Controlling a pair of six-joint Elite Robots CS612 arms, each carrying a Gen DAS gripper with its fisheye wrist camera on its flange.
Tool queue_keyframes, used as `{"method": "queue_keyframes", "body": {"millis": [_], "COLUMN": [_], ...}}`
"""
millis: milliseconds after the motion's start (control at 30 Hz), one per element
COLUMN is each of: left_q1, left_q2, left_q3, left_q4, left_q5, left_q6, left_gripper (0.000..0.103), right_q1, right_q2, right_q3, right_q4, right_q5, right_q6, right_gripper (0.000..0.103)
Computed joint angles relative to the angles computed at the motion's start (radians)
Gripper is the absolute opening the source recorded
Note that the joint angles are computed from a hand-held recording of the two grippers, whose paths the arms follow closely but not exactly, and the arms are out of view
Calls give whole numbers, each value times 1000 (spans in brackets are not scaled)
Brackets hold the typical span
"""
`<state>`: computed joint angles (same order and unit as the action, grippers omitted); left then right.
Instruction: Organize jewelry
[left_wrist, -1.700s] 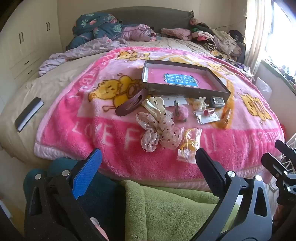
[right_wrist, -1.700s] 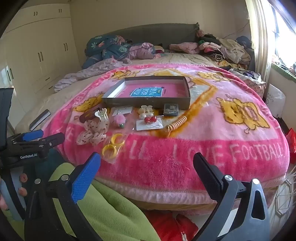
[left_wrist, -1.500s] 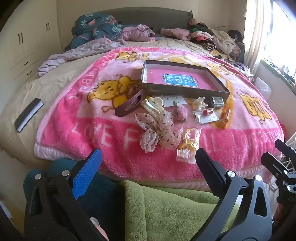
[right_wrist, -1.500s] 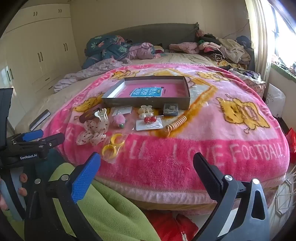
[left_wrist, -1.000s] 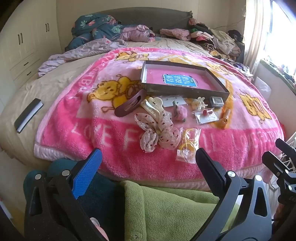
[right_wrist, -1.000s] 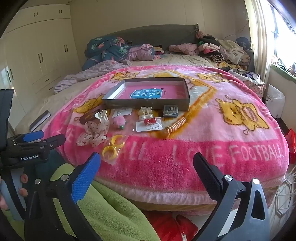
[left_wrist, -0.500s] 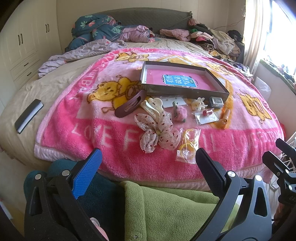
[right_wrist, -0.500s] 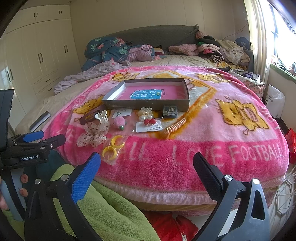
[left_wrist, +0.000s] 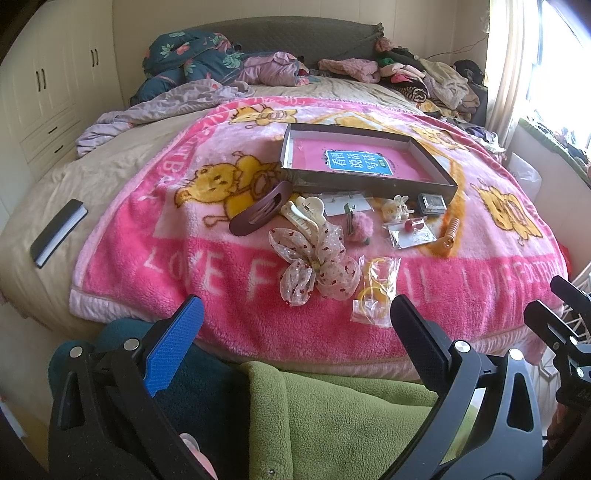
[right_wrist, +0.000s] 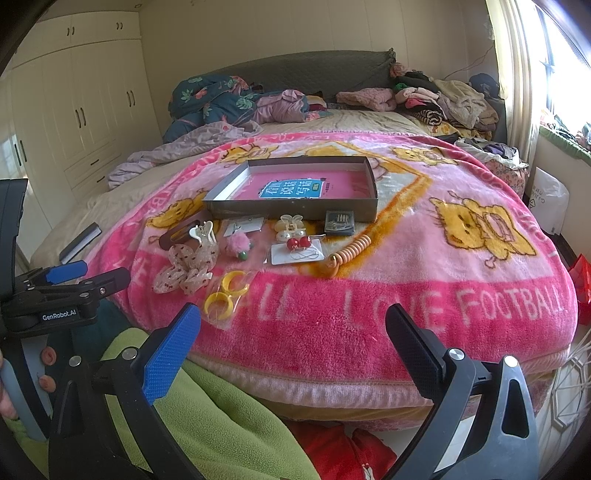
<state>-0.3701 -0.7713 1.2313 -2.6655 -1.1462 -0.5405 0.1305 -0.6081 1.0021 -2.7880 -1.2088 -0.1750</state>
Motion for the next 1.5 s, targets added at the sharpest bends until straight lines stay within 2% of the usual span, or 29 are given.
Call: {"method": "queue_keyframes", "body": {"millis": [533, 800, 1000, 1267, 1500], "left_q1": [0, 12, 31, 52, 70], "left_q2": [0, -1, -5, -4, 18], "left_q3": [1, 3, 3, -1, -30], "left_q4": [-1, 6, 33, 44, 52], "left_q5": [8, 16, 23, 36, 6], "left_q6": [-8, -46, -90, -128, -126], "left_gripper": [93, 93, 93, 93, 93], "right_q1": [-1, 5, 15, 35, 53], "right_q2": [-1, 26, 48, 97, 165], "right_q3": [-6, -65, -112, -219, -341], "right_q4": [0, 48, 76, 197, 349], "right_q5": [3, 6, 36, 85, 108], "right_q6": [-2, -25, -65, -141, -178], "right_gripper": [97, 97, 97, 97, 97]}}
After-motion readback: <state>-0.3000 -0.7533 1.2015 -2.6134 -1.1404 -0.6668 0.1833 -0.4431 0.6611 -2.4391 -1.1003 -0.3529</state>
